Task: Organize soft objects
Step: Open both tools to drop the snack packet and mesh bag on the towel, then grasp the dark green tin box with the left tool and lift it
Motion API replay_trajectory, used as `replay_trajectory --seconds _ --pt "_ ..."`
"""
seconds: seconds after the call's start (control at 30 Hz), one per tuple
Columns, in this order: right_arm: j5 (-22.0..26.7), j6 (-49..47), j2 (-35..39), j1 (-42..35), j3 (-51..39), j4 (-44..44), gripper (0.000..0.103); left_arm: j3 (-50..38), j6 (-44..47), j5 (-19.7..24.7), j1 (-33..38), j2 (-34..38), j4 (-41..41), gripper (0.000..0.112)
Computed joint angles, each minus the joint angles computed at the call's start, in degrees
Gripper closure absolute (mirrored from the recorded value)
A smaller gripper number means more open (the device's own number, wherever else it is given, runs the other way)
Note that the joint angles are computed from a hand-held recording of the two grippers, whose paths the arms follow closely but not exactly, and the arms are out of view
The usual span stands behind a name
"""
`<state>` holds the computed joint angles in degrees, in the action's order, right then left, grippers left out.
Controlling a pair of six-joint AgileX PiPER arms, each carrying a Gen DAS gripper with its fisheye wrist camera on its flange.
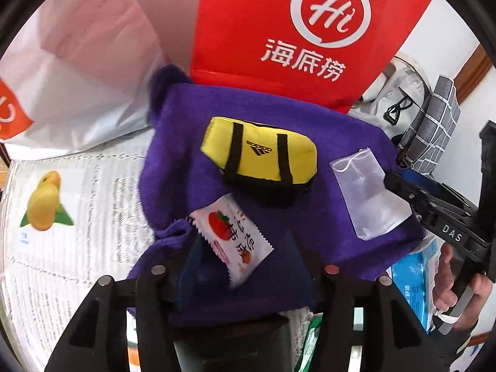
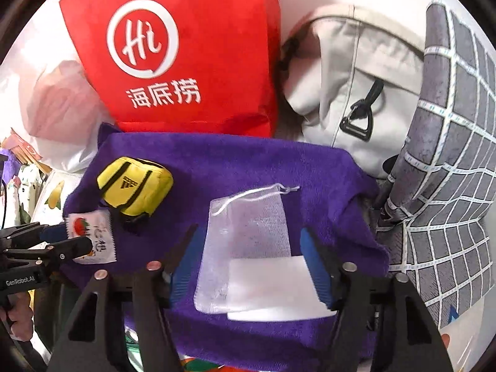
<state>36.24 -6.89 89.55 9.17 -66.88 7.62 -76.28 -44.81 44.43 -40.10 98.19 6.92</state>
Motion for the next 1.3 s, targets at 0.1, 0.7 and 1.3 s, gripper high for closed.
replay_trajectory --seconds 0.1,0.7,1.3 --pt "-0.67 0.69 -2.86 -0.16 1.81 0.44 0.036 0.72 -2.81 1.48 -1.23 -1.97 3.57 0.053" --pt "7.02 -9.83 -25.12 8.02 23.51 10.67 0.073 7.65 -14.26 6.49 -11.23 -15.1 12.67 0.052" --pt "13.78 16.82 -48.07 27.37 32.2 -6.52 0.098 14.06 -28.52 13.67 -25.26 -23.01 19.95 0.052"
